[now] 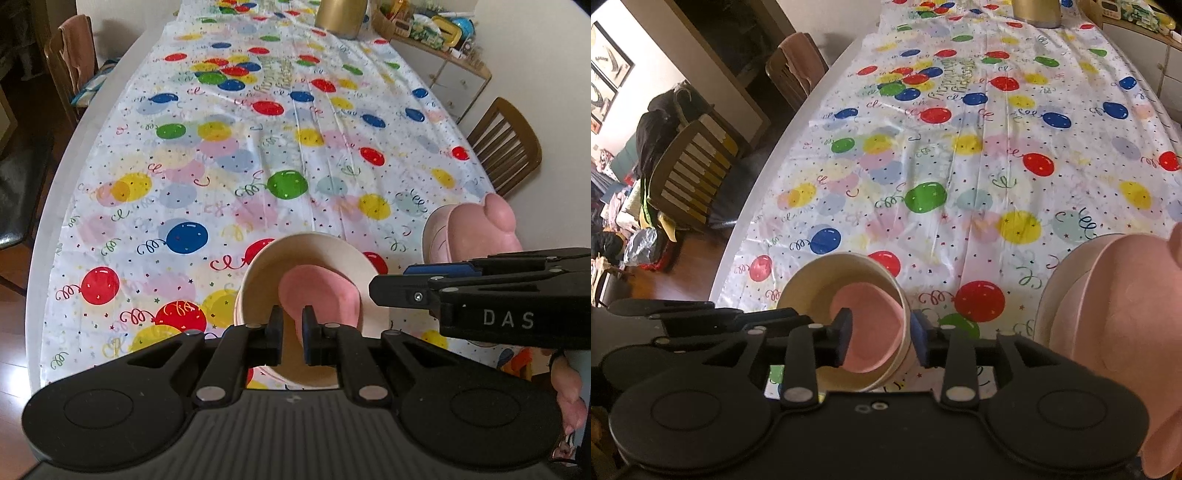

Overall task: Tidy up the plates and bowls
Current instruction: 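Lower the heart bowl into the cream bowl and open both grippers, then close both grippers on the cream bowl's rim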

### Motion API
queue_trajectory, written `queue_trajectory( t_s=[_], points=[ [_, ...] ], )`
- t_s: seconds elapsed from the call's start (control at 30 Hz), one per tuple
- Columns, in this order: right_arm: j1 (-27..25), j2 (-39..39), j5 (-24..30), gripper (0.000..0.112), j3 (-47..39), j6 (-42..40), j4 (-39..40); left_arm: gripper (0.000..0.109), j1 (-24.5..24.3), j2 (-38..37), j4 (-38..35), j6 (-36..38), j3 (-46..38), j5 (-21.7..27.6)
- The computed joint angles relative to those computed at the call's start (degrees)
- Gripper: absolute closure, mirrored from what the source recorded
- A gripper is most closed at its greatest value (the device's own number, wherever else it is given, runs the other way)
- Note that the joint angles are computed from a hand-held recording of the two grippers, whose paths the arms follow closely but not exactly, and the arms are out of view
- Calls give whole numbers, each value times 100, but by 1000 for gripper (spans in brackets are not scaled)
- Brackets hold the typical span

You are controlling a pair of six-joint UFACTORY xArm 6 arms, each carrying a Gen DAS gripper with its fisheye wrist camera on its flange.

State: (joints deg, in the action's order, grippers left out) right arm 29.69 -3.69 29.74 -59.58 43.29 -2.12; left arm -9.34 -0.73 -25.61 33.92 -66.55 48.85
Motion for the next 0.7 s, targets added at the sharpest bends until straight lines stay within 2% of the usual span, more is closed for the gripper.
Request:
queue_trajectory(
  t_s=[0.07,0.17,0.23,0.3,0.37,0.47,0.53,0.7],
  points=[
    [4,-110,-79,74,123,59,-91,94,7,-79,-32,34,69,-65],
    [14,-245,-169,68,259,192,-305,77,18,-197,-104,89,172,-178],
    [31,-344,-202,61,333,356,-542,52,27,-291,-182,130,259,-296],
    [36,-447,-250,57,415,508,-733,47,27,-372,-198,142,348,-459],
    [26,-517,-288,52,468,596,-833,46,64,-392,-296,177,333,-423],
    [32,-616,-351,42,563,792,-1059,43,82,-441,-338,189,372,-469],
    [44,-670,-401,32,627,835,-1111,37,90,-483,-380,206,426,-523],
    [108,-755,-554,17,764,1074,-1495,34,144,-520,-553,259,527,-603]
  ],
)
